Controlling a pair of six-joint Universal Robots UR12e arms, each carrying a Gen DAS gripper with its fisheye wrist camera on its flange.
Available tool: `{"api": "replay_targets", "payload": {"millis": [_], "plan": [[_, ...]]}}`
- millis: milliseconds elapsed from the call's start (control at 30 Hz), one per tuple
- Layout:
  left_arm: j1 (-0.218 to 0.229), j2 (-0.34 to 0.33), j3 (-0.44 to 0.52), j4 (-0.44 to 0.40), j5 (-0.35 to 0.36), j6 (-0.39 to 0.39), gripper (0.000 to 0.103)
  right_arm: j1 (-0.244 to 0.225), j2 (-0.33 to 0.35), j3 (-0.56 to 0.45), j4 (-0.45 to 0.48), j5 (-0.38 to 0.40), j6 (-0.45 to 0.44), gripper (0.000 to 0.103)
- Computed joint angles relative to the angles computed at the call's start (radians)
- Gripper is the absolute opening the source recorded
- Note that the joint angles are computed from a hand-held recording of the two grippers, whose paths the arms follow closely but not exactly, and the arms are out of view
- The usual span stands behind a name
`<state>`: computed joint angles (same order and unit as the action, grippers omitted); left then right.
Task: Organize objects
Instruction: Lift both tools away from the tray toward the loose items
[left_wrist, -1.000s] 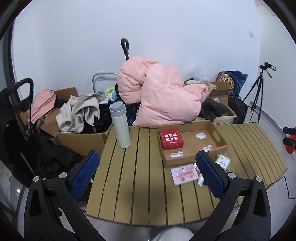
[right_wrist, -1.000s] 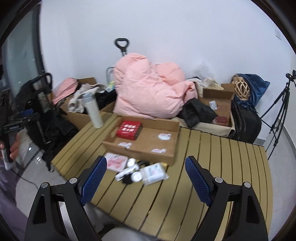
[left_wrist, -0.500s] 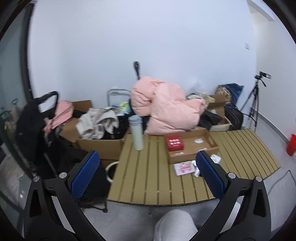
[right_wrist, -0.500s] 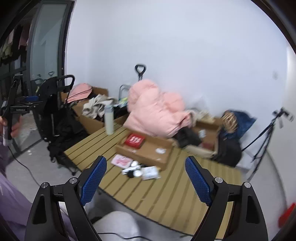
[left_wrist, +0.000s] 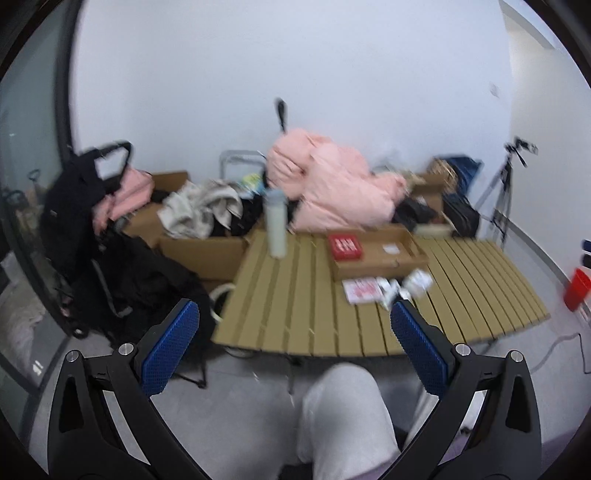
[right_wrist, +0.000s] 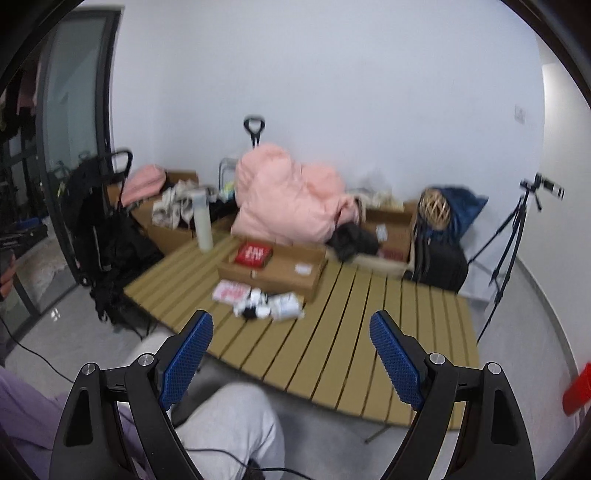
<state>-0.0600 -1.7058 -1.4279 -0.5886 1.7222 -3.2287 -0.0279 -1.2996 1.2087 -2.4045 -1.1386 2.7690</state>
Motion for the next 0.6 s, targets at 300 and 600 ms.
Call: {"api": "replay_targets", "payload": {"millis": [300, 600], "plan": [[-0.031, -0.129, 0.06, -0.104, -0.122, -0.013, 0.103, 0.079, 0.081, 0.043, 0.002, -0.075, -0.03, 0.09], [-0.054, -0.332, 0.224, -0.022, -0.206, 0.057, 0.096, 0.104, 0.286, -0.164, 0.121, -0.02, 0.004, 0.089]]}}
